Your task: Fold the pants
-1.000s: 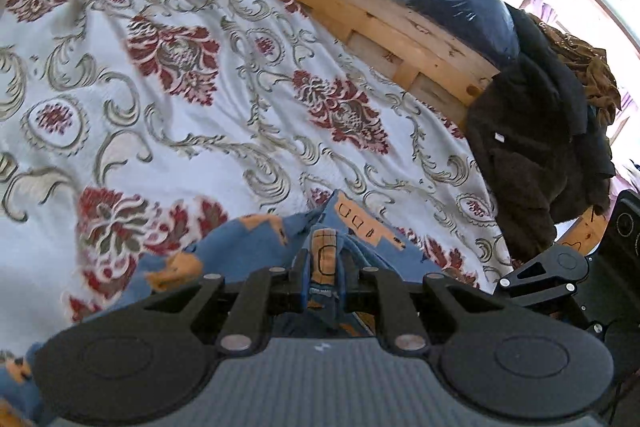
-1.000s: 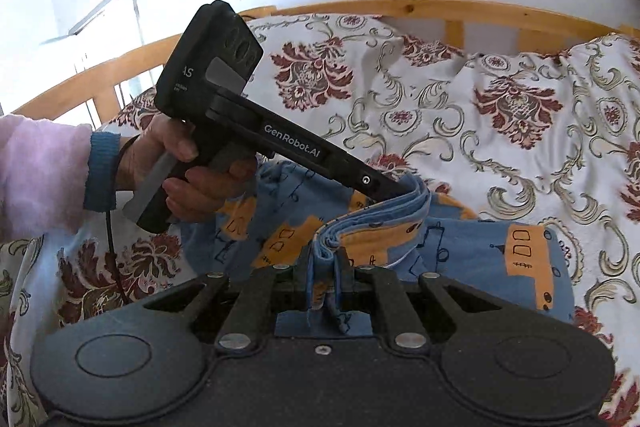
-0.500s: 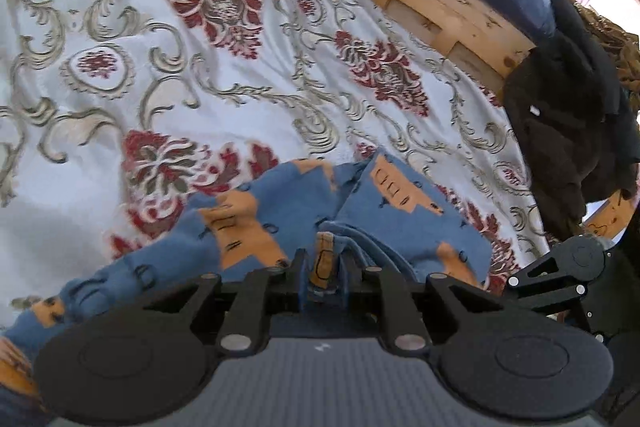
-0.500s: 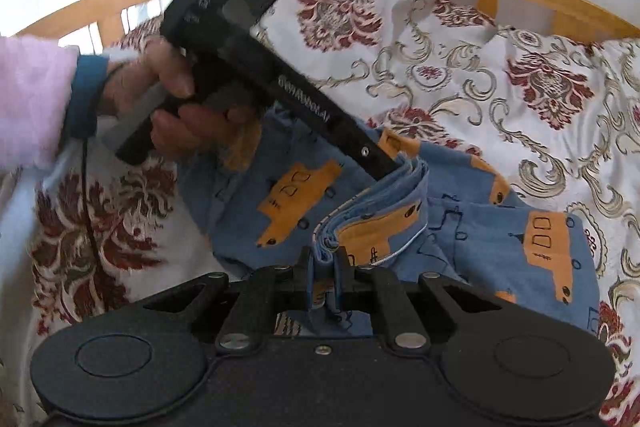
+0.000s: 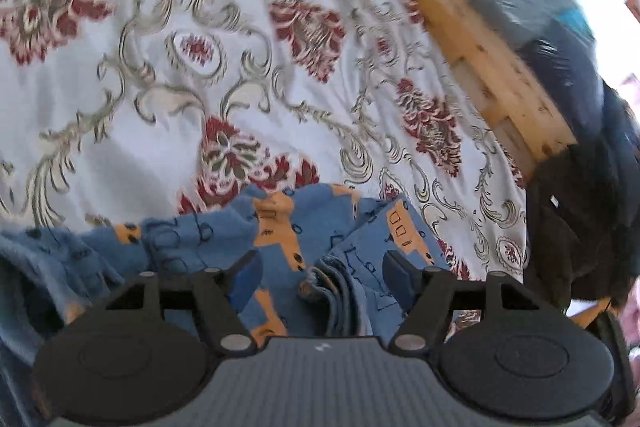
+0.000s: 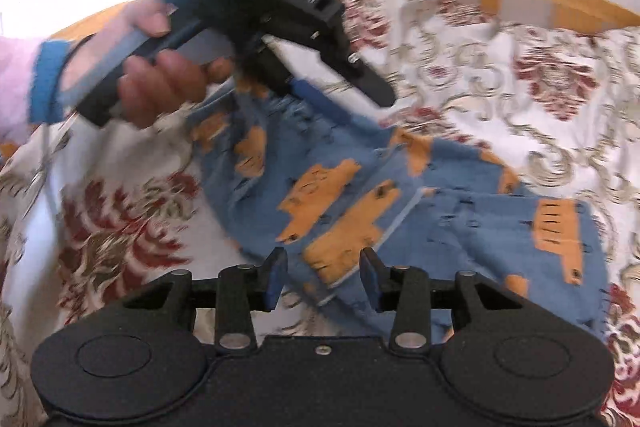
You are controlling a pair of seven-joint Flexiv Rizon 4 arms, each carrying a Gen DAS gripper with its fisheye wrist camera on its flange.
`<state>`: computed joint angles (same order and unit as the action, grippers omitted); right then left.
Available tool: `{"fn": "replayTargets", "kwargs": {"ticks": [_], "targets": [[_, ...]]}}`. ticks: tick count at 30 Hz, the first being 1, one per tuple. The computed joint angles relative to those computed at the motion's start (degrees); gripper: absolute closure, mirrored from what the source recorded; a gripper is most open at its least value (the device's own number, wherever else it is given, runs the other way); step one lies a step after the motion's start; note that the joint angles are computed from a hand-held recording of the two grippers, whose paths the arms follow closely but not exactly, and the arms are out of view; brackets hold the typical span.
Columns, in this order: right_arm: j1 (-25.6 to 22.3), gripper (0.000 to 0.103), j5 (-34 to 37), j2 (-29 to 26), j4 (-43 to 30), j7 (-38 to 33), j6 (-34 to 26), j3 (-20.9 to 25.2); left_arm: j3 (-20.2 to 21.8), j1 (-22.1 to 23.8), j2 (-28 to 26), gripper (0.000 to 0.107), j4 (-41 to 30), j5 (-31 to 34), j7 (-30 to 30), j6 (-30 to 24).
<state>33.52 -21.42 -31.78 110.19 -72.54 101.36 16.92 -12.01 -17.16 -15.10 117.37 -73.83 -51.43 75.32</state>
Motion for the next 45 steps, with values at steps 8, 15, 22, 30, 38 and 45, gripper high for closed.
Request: {"fn": "replayTargets", "kwargs": {"ticks": [8, 15, 22, 30, 38, 45], "targets": [[-2.6, 0.07, -1.9, -3.0, -2.3, -2.4, -5.2, 4.0, 5.8, 2.4, -6.2, 0.035, -9.4, 31.1, -37.5, -15.1], [-5.9, 0.07, -0.9, -2.8, -1.9, -7.9, -7.9, 8.4, 5.2, 4.9, -8.8, 0.083, -14.6, 43.5, -45.7, -23.8], [-5.7, 0.066, 1.6, -3.0, -2.3, -9.5, -8.2, 8.8, 6.3, 1.0, -6.0, 0.091, -13.8, 59.3, -35.7, -14.7], [-7.8, 0.063, 3.2, -2.2, -1.6, -12.2, -7.3, 11.2, 10.5, -3.3, -7.1, 0.074, -12.4, 77.7, -39.7, -6.6], [-5.2, 0.063, 1.7, -3.0, -2.6, -10.5, -8.3, 7.9, 16.6, -6.1, -3.6, 0.066, -6.7, 77.6, -53.2, 1.3], [-6.3, 0.06, 3.3, -1.7, -0.2, -9.6, -2.9, 8.0, 27.3, -16.2, 0.6, 0.062, -7.6, 99.9, -82.3, -3.2]]}}
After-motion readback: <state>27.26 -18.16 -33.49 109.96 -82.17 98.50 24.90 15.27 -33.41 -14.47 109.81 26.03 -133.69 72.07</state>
